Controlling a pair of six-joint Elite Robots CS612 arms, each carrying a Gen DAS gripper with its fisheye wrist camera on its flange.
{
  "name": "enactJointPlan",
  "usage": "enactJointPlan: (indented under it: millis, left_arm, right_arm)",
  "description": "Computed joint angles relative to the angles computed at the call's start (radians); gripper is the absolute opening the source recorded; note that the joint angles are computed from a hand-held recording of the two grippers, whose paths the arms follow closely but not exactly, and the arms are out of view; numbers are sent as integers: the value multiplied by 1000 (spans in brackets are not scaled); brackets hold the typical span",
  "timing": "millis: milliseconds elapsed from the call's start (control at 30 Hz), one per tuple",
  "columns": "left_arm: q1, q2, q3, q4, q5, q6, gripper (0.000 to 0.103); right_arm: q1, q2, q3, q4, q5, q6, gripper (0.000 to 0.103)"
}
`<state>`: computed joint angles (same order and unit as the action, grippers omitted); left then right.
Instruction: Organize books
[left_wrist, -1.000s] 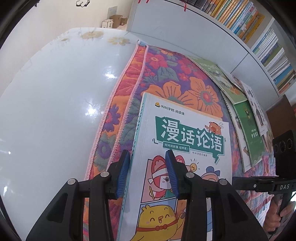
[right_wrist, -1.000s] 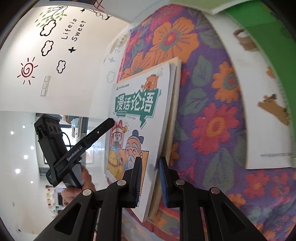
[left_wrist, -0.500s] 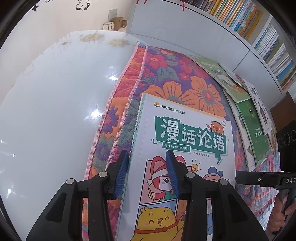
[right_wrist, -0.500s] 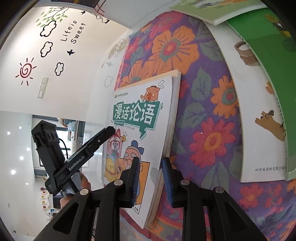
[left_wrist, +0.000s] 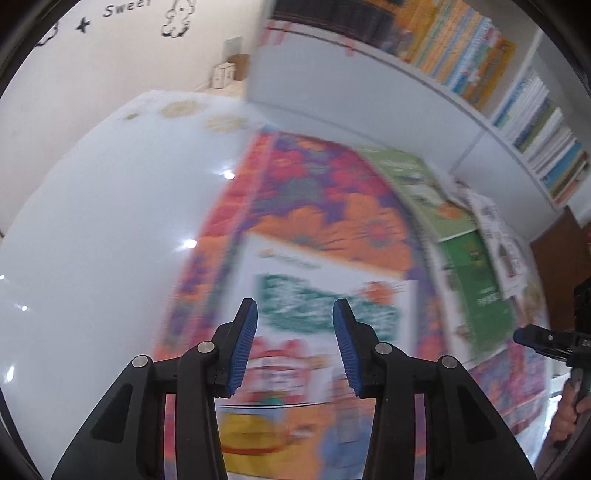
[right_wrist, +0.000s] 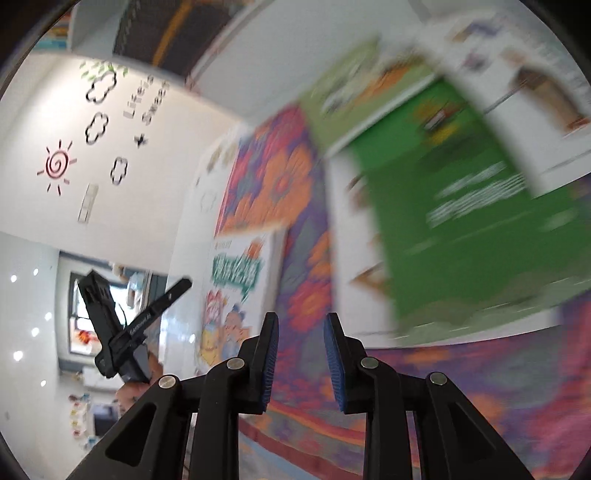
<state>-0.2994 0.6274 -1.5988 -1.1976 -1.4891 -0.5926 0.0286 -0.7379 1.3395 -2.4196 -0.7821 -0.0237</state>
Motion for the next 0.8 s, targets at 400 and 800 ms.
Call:
enactJointPlan:
  millis: [400,800]
  left_arm:
    - [-139,-152,339,-272,48,8,43]
    - [-207,-184,590,-462,134,0,44]
  right_arm:
    - [-152,21,60,-410,-78,294,25]
    - [-170,206,-147,-568,-176,386,25]
